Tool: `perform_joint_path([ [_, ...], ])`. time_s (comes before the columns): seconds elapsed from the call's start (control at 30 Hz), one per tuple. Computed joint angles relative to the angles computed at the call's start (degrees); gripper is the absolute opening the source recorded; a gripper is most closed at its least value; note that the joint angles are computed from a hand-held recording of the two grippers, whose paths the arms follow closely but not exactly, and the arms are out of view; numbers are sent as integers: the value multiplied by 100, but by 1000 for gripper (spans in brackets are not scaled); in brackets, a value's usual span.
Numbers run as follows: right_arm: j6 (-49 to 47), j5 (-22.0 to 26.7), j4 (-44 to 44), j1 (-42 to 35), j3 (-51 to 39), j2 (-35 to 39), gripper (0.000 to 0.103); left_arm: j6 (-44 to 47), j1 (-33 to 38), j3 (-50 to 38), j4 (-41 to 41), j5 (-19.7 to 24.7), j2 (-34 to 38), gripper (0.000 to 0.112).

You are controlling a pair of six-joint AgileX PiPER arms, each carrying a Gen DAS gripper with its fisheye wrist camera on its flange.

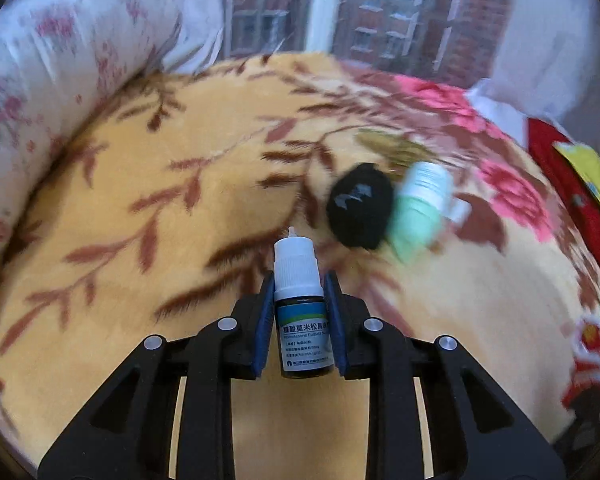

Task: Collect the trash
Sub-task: 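Lower ornament and eye-drop bottle into the orange bin and open both tools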

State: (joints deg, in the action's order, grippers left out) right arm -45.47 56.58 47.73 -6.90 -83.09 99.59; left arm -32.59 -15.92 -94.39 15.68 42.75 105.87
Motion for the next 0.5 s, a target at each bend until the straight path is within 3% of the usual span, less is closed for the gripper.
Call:
perform_joint_path([
  [0.13,-249,1,112,14,702,-632,33,-796,-822,1687,1161,-440,-1480,24],
  [0.27,-536,-60,48,14,1592,-1344,33,-1942,-1962,3149,2178,-224,-2722,24],
  [0.43,-827,-230,-105,8,2796,-2182,33,-3252,-2973,4269,2691,27,-3271,24],
  [0.5,-917,-174,-25,-66,3098,-2330,33,-3525,-3086,4563,2698,-112,-3296,24],
])
